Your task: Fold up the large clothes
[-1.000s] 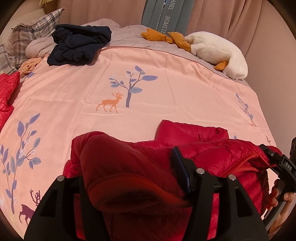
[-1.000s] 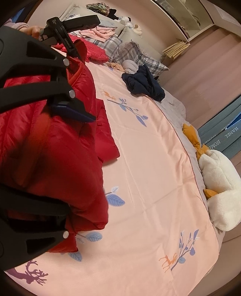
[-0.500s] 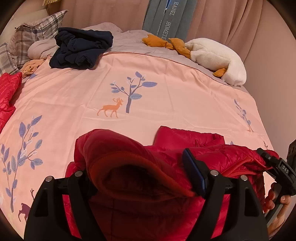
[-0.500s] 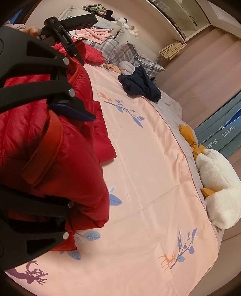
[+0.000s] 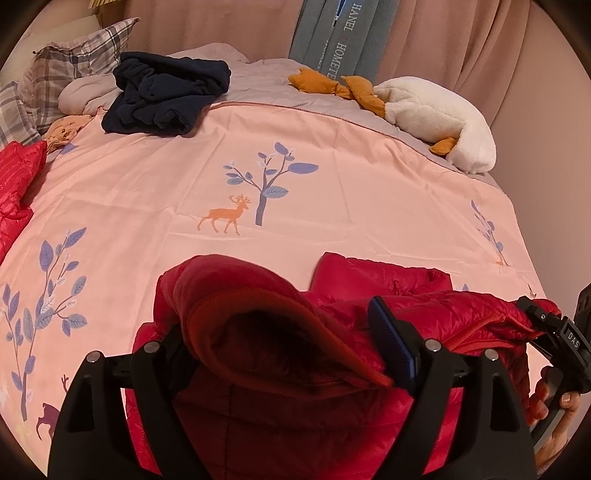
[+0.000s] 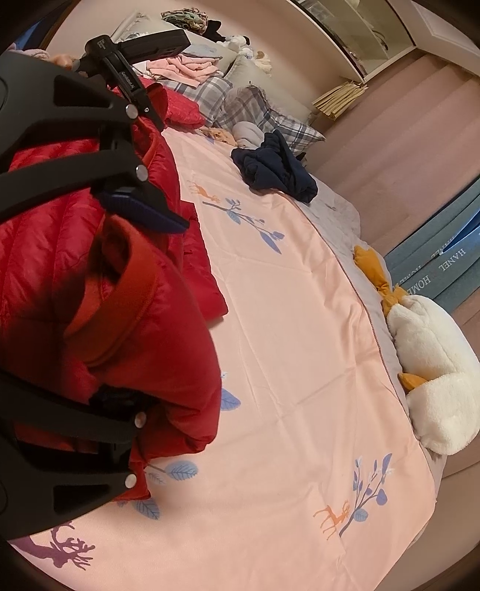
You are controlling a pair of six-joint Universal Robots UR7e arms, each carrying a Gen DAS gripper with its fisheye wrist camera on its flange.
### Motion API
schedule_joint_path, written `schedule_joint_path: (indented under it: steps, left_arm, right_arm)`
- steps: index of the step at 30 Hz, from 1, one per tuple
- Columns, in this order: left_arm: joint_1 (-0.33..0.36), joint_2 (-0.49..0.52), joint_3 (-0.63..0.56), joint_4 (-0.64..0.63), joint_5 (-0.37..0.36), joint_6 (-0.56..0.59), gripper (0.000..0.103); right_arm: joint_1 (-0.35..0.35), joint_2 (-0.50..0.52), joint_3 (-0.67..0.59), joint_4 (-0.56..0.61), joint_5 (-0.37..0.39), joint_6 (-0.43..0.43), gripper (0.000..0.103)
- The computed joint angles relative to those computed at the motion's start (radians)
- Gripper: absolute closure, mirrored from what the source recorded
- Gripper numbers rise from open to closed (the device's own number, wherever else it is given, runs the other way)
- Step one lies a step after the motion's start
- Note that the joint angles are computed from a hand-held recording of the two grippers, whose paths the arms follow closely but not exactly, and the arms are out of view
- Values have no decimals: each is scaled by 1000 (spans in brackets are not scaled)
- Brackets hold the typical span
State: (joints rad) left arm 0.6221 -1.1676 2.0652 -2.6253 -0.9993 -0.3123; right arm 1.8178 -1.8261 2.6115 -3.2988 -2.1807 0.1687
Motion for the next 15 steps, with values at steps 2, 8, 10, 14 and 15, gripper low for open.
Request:
schedule_joint_path:
  steps: [2,8,10,14,15]
  left_arm:
    - [2,1,-2,3,-3,-2,18]
    - [0,-1,5,-13,2,-5,8]
    - [0,0,4,-12,4,-5,8]
    - [2,-1,5,-16,5,-5,8]
    - [3,-1,4,-15,5,-4,8]
  right_arm:
    - [-3,-1,0,0,3,2,29]
    - [-6,4,0,-5,2,1,27]
    - [-5,4,-1,-3,3,4,27]
    - [-4,8,1,-11,0,4,26]
    - [-6,11,2,-15,0,3,26]
